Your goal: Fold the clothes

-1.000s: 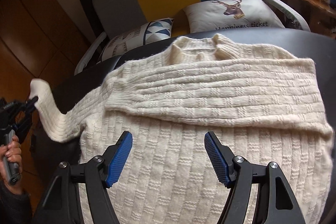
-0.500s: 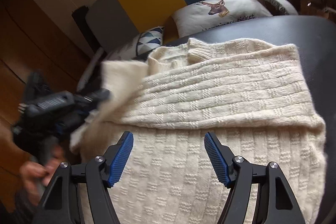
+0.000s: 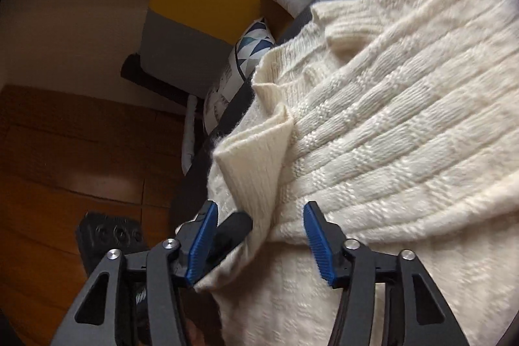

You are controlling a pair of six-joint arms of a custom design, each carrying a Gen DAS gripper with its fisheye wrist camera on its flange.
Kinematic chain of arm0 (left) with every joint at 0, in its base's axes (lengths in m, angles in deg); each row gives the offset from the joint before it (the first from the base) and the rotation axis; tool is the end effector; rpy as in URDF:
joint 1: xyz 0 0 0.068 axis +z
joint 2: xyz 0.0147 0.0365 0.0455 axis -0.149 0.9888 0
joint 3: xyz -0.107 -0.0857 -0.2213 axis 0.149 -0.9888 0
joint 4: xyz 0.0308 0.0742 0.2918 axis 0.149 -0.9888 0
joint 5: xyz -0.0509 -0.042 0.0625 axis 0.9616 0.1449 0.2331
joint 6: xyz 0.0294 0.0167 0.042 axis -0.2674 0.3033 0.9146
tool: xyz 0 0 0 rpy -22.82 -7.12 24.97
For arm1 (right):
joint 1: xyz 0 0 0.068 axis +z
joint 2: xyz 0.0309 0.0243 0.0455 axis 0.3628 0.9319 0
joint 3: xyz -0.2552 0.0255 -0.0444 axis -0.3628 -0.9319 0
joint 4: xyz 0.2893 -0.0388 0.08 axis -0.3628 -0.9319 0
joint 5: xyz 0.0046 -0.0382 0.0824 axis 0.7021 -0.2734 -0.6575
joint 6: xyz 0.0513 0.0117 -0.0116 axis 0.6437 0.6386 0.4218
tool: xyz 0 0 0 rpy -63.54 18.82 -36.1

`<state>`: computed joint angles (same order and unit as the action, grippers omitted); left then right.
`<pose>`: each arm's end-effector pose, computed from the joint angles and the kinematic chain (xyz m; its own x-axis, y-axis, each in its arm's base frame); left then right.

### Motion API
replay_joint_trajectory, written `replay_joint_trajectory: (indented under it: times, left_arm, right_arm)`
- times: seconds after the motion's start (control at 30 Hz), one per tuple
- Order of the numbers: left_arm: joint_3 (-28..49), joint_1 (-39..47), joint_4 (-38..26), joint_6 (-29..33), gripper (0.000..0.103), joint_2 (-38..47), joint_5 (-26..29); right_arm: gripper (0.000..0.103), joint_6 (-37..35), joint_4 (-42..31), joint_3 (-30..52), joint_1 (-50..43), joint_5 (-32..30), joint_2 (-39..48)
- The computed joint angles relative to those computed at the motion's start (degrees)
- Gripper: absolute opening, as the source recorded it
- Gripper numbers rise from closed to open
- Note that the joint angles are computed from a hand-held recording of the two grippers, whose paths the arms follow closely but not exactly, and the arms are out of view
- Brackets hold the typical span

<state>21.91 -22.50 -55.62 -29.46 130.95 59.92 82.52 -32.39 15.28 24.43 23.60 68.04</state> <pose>0.2290 -0.0805 0.1249 -0.9334 0.0660 -0.3528 0.2959 0.6976 -0.6525 0.2044 0.0303 0.0871 -0.7225 0.6687 -0.1755 0.2337 0.4752 0.8483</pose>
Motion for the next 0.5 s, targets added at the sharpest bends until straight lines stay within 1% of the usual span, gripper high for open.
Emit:
replay_joint_trajectory:
  times: [0.07,0.1,0.13,0.17,0.2,0.23,0.27,0.3,0.37,0.43,0.47,0.5]
  left_arm:
    - [-1.74,5.44,-3.87,1.77,0.019,-4.94,4.5]
    - [-2.26,8.38,-6.24,3.03,0.019,-7.08,6.86]
    - [-2.88,12.19,-9.17,4.79,0.019,-8.97,9.69]
    - [-3.43,17.06,-12.97,7.5,0.019,-10.23,12.98]
    - [-3.57,22.51,-17.4,11.29,0.019,-10.34,16.25]
    - [-3.21,28.54,-22.51,16.43,0.019,-8.88,19.27]
    - [-2.33,34.91,-28.56,23.52,0.019,-5.71,21.69]
    - [-1.45,40.37,-34.09,31.07,0.02,-2.07,22.82]
    - [0.12,48.77,-42.62,44.21,0.02,4.09,22.79]
    - [0.19,54.21,-47.95,54.45,0.02,6.82,21.79]
    - [-0.43,55.14,-48.54,56.57,0.02,6.66,21.2]
    - [-1.45,54.59,-47.42,55.82,0.02,5.53,20.62]
  right_arm:
    - [0.041,2.31,5.75,1.1,1.83,0.87,5.07]
    - [0.037,3.09,7.39,1.7,2.78,1.52,6.81]
    - [0.035,2.85,6.97,2.78,4.07,3.1,8.05]
    - [0.031,2.53,6.53,3.88,5.33,4.61,9.32]
    - [0.023,1.84,5.73,5.05,6.6,6.02,10.65]
    - [0.017,0.42,3.28,6.68,7.99,7.79,11.85]
    - [0.008,-1.71,-0.76,8.71,9.55,10.38,12.84]
    - [0.007,-3.41,-4.37,10.57,11.08,12.96,13.56]
    - [0.007,-5.05,-9.76,13.03,13.95,17.88,12.58]
    - [0.007,-6.19,-14.2,15.71,16.16,21.21,11.0]
    - [0.007,-6.74,-16.18,17.26,17.01,22.31,10.14]
    - [0.007,-7.47,-18.27,19.26,17.72,23.18,9.6]
